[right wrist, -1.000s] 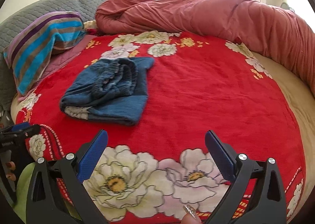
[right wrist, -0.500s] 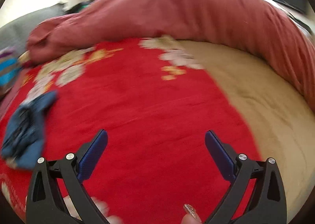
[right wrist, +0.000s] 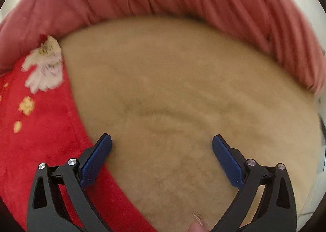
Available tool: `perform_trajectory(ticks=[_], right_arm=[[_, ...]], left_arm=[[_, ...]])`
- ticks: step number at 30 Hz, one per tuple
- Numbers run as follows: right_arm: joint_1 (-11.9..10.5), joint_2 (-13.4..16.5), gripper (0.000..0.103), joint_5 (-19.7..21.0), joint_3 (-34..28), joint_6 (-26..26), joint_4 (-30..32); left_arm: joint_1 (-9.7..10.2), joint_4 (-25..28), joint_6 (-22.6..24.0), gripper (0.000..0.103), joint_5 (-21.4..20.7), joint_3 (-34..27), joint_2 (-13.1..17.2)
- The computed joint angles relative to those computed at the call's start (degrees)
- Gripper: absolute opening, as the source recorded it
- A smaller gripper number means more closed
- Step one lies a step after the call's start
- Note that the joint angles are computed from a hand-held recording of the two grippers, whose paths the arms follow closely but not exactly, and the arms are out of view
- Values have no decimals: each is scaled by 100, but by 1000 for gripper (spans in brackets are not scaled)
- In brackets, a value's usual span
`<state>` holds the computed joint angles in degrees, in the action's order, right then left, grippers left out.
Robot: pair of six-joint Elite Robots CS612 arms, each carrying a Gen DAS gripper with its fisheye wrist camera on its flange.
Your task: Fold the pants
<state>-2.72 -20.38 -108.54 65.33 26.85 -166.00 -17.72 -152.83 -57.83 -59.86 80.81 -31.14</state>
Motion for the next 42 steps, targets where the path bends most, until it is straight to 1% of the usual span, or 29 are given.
perform_trajectory(ticks=[3, 7, 12, 35, 37, 40, 42], right_arm=[[29, 42, 99, -179, -65, -54, 38], [37, 66, 99, -165, -75, -8, -15], [81, 83, 99, -277, -113, -9, -4], [83, 76, 99, -286, -94, -14, -32], [85, 73, 99, -290, -93, -11, -21], [94, 53, 99, -312, -103, 0, 59], [65, 32, 99, -195, -99, 21, 136]], left_arm=[[-24, -52, -24, 94, 52, 54, -11], [-18, -78, -17, 94, 56, 39, 5], [-18, -138, -16, 94, 48, 55, 8], [-19, -159, -18, 94, 49, 61, 10], [-25, -132, -7, 94, 84, 52, 15], [-40, 150, 5, 94, 182, -62, 50], [-42, 176, 3, 94, 198, -71, 54]])
